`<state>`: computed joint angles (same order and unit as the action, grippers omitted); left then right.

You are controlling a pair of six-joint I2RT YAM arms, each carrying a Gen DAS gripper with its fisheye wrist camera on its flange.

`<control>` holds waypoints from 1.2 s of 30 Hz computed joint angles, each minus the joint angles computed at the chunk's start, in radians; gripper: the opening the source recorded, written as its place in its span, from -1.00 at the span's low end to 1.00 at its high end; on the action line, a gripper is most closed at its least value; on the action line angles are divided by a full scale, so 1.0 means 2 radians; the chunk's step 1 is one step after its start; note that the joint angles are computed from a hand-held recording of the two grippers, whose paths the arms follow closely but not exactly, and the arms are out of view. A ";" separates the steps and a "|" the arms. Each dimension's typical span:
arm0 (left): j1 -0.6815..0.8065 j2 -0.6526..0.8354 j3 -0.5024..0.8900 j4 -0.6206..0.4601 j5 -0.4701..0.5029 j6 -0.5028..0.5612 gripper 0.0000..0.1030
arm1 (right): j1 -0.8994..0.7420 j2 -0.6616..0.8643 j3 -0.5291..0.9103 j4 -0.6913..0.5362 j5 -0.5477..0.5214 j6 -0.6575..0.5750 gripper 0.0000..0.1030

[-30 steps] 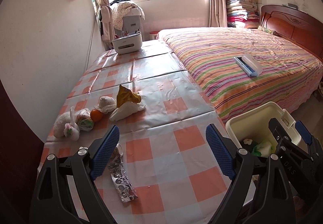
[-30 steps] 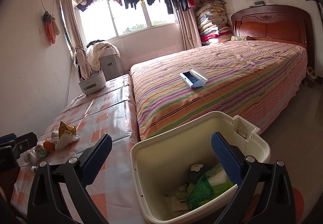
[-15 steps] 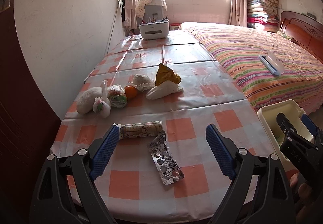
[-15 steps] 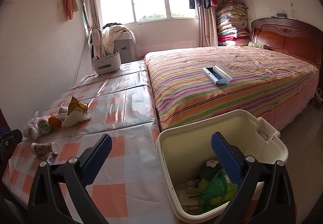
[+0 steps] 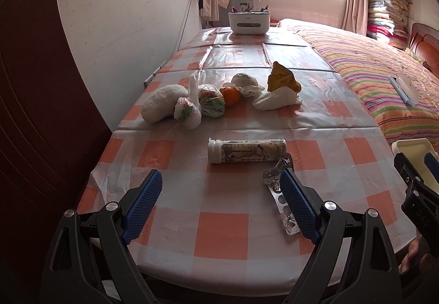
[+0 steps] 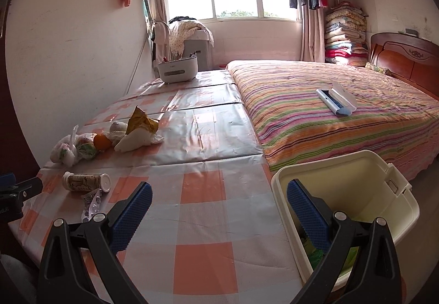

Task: Collect trash
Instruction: 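Grasp the silver blister pack on the tablecloth with the right tool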

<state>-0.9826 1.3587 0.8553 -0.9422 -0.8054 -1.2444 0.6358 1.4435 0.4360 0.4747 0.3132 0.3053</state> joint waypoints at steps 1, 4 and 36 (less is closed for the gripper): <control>0.000 -0.001 -0.001 -0.004 -0.002 -0.004 0.68 | 0.002 0.002 0.003 0.000 0.001 0.000 0.86; 0.001 0.001 0.002 -0.018 -0.011 -0.016 0.68 | 0.007 -0.002 0.010 -0.008 -0.002 -0.006 0.86; 0.204 -0.110 -0.122 0.185 0.016 0.203 0.68 | 0.096 0.136 0.170 -0.071 -0.123 -0.060 0.86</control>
